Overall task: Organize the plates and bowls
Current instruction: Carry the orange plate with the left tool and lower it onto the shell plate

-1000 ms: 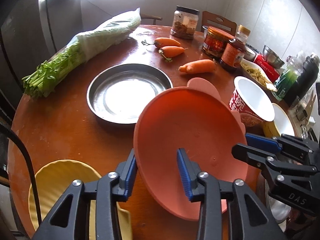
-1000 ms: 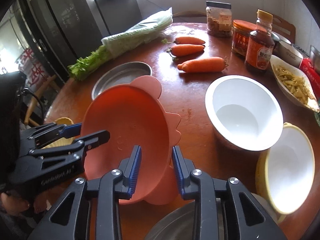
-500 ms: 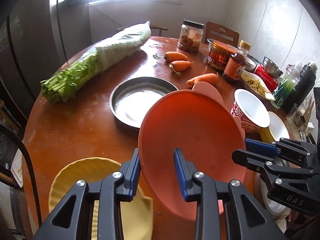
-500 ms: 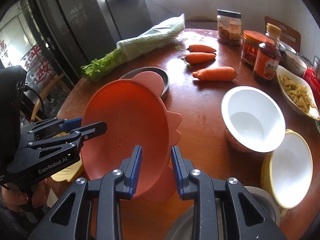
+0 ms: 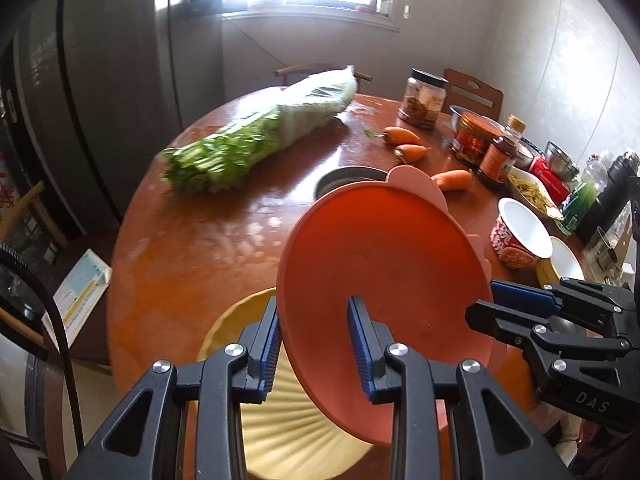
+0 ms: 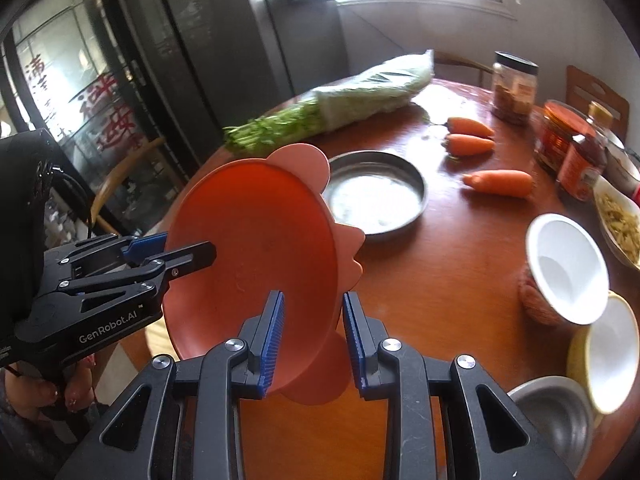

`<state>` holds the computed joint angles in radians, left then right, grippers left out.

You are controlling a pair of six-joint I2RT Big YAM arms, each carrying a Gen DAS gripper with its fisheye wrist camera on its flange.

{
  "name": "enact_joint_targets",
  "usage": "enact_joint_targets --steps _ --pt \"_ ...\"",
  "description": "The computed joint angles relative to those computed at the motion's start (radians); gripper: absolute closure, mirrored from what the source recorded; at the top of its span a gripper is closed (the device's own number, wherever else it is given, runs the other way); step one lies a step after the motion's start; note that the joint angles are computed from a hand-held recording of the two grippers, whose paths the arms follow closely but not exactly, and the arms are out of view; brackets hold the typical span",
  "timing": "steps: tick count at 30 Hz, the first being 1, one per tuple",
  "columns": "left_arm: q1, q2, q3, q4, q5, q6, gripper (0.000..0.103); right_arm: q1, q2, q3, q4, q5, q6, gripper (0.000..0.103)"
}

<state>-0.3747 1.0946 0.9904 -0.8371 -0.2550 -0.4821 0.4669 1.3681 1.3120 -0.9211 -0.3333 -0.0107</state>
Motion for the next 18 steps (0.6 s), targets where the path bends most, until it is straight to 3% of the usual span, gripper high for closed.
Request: enact_joint_targets --steps 18 --pt "0.079 -0.115 -0.103 -0.012 0.031 0.014 0.070 0.096 0.017 -0.008 0.018 0.016 0.040 0.072"
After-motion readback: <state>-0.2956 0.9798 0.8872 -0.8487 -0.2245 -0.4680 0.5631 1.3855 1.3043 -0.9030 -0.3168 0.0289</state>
